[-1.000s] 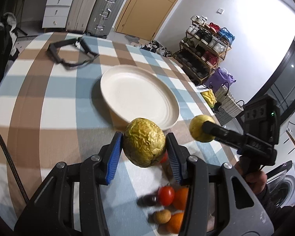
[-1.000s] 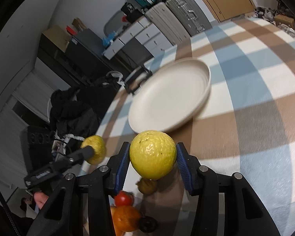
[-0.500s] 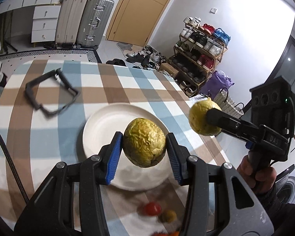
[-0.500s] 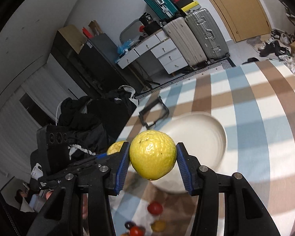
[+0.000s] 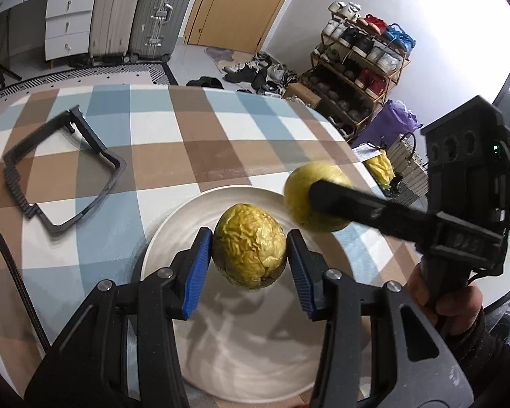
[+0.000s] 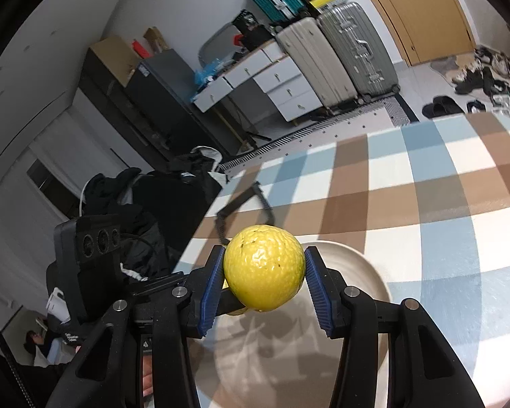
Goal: Organize fruits
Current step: 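Carry both fruits onto the cream plate and open both tools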
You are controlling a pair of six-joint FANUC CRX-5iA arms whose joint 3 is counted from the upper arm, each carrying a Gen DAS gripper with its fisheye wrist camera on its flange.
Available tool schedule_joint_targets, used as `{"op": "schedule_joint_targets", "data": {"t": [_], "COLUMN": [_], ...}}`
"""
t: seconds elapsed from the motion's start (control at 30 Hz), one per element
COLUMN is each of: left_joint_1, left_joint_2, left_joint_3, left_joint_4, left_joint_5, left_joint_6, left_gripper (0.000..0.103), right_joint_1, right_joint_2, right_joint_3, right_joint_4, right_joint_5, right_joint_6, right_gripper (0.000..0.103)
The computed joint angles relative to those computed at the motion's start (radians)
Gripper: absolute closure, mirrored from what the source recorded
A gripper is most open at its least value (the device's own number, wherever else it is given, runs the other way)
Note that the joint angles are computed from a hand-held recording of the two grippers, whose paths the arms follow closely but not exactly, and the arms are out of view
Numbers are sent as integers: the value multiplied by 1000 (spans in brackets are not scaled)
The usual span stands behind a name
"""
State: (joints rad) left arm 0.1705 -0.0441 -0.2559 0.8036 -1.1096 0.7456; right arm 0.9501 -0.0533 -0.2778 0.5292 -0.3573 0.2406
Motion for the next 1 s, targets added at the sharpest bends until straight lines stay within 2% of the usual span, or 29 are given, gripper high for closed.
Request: {"op": "schedule_joint_targets", "data": {"t": [0.13, 0.23, 0.67, 0.73, 0.83, 0.9, 1.0], "left_joint_1": [-15, -21, -40, -37, -28, -16, 1], "left_joint_2": [34, 54, 81, 72, 27, -20, -99], "left_joint_3": [8, 16, 29, 35, 23, -2, -36], "left_joint_4": [-6, -12, -25, -37, -54, -42, -46], "left_joint_5": [18, 26, 55, 46, 59, 73, 96], "left_joint_6": [-2, -2, -8, 3, 16, 10, 7], "left_gripper": [61, 61, 60, 58, 43, 29, 27], "right_joint_1": [-22, -31, -46, -42, -39, -26, -3], "right_joint_2": [55, 85, 132, 123, 95, 66, 9], "right_joint_3": [58, 91, 118, 104, 69, 26, -42], "right_joint_4": [-168, -246, -270, -236, -192, -74, 97], "right_joint_5": [-32, -59, -95, -96, -58, -53, -49], "right_joint_6": [135, 214, 214, 178, 133, 28, -121], "right_gripper": [55, 55, 54, 50, 49, 46, 33]}}
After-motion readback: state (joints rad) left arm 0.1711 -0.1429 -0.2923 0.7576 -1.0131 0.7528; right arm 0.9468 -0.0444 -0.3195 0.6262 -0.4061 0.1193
